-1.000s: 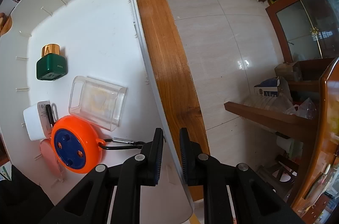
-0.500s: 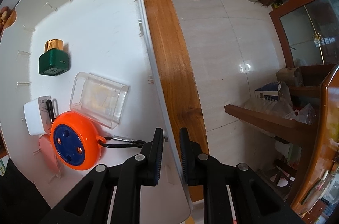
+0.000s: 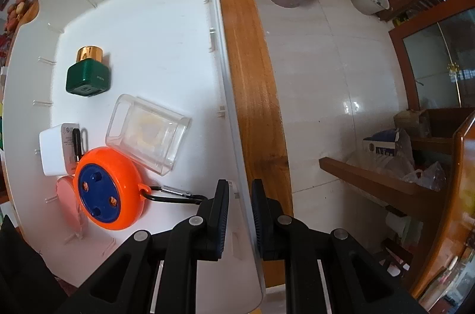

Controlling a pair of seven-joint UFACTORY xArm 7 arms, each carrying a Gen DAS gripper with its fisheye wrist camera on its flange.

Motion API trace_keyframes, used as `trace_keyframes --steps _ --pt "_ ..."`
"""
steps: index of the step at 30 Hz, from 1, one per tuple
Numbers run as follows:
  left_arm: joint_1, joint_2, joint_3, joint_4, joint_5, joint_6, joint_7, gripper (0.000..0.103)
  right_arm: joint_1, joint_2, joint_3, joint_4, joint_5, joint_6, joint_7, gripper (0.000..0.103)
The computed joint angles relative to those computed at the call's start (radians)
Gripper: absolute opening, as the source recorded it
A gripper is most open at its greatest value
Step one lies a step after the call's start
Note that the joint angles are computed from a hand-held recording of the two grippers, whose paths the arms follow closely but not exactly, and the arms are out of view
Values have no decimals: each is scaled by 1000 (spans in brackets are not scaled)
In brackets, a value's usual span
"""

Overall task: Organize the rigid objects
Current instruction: 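Carry the Rubik's cube into the tray and release it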

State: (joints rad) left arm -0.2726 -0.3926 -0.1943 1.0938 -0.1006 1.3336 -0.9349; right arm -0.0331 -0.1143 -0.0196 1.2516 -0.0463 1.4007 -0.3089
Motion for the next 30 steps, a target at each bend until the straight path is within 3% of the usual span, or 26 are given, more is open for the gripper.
trace_keyframes --steps 16,30 --pt "-53 4 -89 111 67 100 -132 62 -13 -33 -21 -22 85 -1 -128 16" --pt "-142 160 -162 338 191 169 -224 62 -30 -38 -40 -26 147 9 -257 16"
